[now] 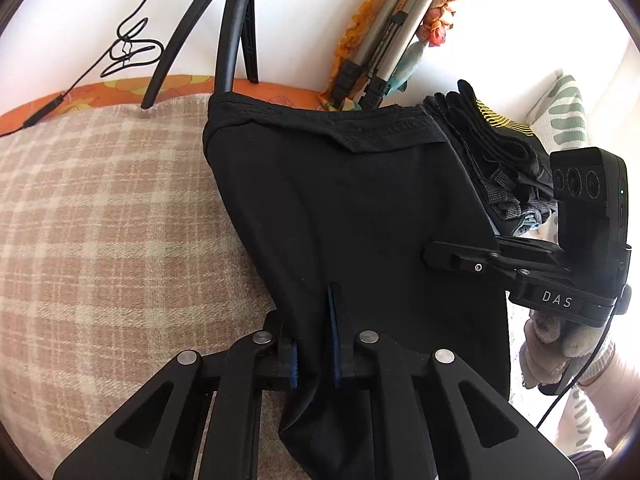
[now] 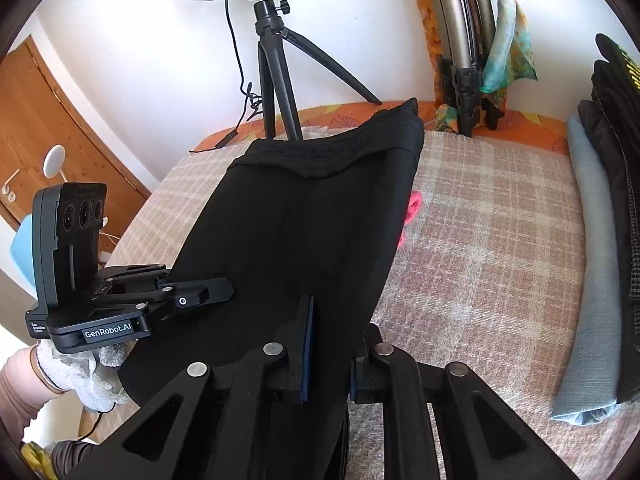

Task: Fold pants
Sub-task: 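Lift the folded trousers with both grippers and carry them to the clothes stack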

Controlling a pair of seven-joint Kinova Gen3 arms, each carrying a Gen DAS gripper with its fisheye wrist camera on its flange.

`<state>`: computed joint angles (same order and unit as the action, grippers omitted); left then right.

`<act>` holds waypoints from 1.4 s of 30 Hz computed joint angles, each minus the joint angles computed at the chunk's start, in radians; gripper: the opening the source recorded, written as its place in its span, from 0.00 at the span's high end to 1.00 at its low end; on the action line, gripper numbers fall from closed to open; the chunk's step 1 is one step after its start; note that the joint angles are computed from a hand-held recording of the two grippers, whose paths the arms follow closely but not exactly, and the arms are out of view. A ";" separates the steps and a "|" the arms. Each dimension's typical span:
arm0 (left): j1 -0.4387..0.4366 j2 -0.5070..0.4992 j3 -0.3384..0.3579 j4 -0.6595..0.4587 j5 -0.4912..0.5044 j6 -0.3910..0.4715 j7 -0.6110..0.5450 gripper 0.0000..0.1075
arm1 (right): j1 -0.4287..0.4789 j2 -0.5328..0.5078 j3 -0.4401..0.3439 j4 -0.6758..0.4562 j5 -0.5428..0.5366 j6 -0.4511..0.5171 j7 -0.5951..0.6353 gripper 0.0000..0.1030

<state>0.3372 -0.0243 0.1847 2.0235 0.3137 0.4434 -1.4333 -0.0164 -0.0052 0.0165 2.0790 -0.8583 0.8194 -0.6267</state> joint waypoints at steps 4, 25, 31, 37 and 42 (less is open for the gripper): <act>0.011 -0.047 0.025 0.007 -0.102 -0.019 0.087 0.94 | -0.032 -0.075 -0.013 0.020 0.035 -0.054 -0.029 0.92; 0.160 0.062 0.128 -0.382 -0.414 0.039 0.244 0.94 | 0.033 -0.268 0.304 -0.244 0.209 0.210 -0.078 0.92; 0.263 0.223 0.087 -0.607 -0.460 0.082 0.237 0.95 | 0.117 -0.197 0.369 -0.393 0.211 0.282 -0.040 0.92; 0.351 0.395 0.025 -0.842 -0.464 0.127 0.234 0.95 | 0.218 -0.070 0.384 -0.530 0.193 0.304 0.020 0.92; 0.395 0.527 -0.028 -0.995 -0.448 0.202 0.237 0.95 | 0.298 0.056 0.358 -0.584 0.156 0.305 0.054 0.92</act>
<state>0.7321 0.5029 0.1569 1.0282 -0.1341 0.6457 -1.1967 0.2821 0.0509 0.3742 1.4951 -0.7021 1.1241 -0.5730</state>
